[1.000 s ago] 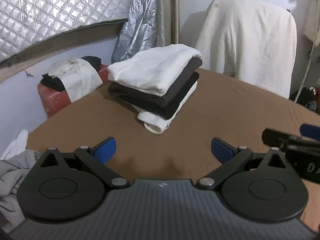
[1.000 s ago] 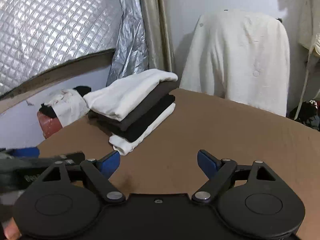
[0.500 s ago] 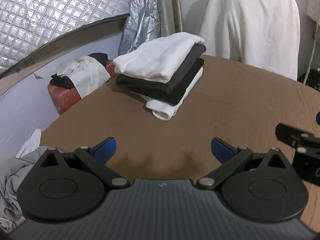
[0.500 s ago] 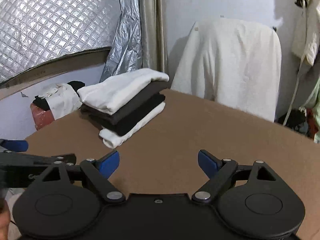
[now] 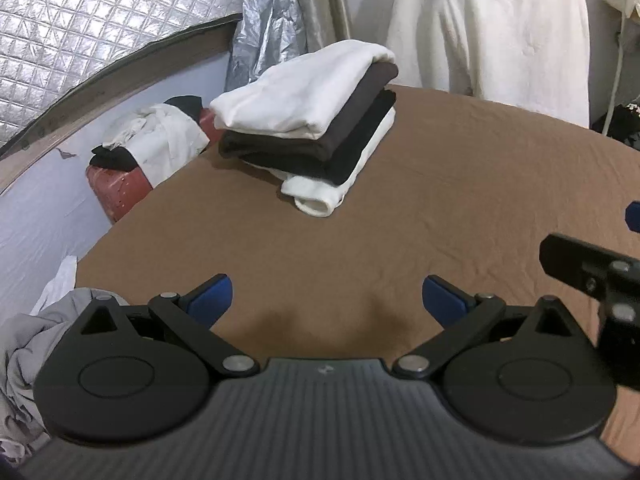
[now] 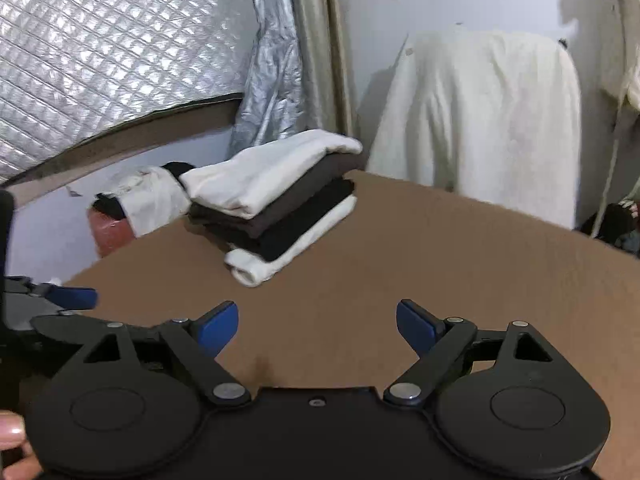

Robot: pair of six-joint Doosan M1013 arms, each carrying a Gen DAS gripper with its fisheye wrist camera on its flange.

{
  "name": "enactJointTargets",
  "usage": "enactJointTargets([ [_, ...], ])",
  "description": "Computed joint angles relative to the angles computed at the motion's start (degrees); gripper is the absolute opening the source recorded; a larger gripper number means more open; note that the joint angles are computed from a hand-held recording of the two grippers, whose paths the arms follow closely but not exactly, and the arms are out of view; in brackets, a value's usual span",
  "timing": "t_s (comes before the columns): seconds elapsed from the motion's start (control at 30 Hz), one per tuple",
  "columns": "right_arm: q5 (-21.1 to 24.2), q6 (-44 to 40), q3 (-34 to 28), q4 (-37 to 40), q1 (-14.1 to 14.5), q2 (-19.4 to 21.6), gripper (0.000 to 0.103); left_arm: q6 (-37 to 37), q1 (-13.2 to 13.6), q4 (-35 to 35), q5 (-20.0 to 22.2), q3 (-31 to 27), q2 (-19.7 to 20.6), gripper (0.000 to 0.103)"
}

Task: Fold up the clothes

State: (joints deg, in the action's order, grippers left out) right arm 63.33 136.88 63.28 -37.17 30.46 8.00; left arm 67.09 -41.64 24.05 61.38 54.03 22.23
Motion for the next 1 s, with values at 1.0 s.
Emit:
enactJointTargets([
  [1.0,-6.66,3.33,3.04,-0.85,-0.15,-1.26,0.089,-0.2,-0.65,2.29,-3.74,2.71,-1.29,0.103],
])
